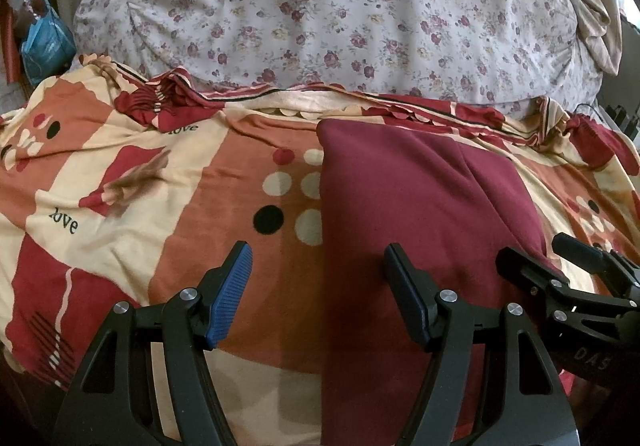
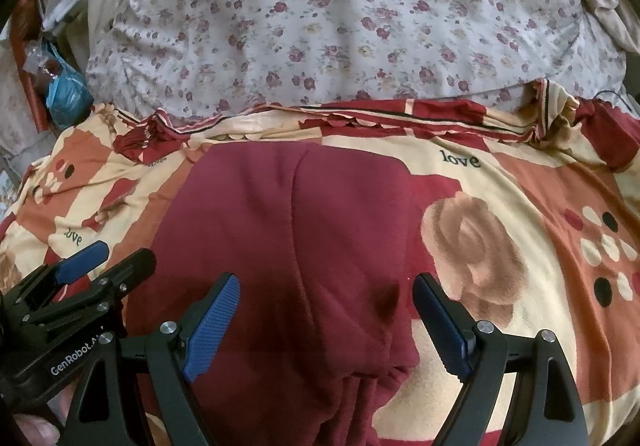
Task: Fold small clothes
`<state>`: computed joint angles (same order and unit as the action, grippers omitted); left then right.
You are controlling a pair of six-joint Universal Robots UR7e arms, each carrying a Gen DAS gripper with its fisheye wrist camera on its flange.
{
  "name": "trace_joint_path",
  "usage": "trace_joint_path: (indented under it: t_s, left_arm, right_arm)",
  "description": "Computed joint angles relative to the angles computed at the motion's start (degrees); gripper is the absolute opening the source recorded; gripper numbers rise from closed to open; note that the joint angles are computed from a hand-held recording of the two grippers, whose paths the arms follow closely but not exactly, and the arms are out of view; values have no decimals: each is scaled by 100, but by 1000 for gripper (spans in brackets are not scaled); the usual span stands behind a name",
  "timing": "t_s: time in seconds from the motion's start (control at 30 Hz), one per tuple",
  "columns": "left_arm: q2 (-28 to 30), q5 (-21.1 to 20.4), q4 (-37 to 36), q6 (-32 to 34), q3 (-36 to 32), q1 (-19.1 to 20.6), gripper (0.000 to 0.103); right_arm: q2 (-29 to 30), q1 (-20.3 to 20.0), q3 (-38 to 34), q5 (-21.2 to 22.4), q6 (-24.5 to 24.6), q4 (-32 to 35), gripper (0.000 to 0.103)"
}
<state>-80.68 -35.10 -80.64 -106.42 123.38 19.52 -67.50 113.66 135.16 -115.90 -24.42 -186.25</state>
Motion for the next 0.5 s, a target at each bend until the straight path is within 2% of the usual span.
trace_joint_path:
  t_s: [0.17, 0.3, 0.4, 0.5]
  left_arm:
    - [-14, 21, -134, 83, 41, 10, 69]
    - [-165, 62, -686, 529, 218, 54, 69]
    - [-409, 95, -136, 273, 175, 91, 69]
    - [-739, 86, 787, -343, 89, 206, 69]
  right_arm:
    - [42, 28, -24, -3, 6, 3, 87]
    - [-35, -10, -22, 128, -75, 138, 86]
    - [-284, -194, -36, 357, -390, 123, 86]
    - [-469, -537, -259, 271, -500, 57, 86]
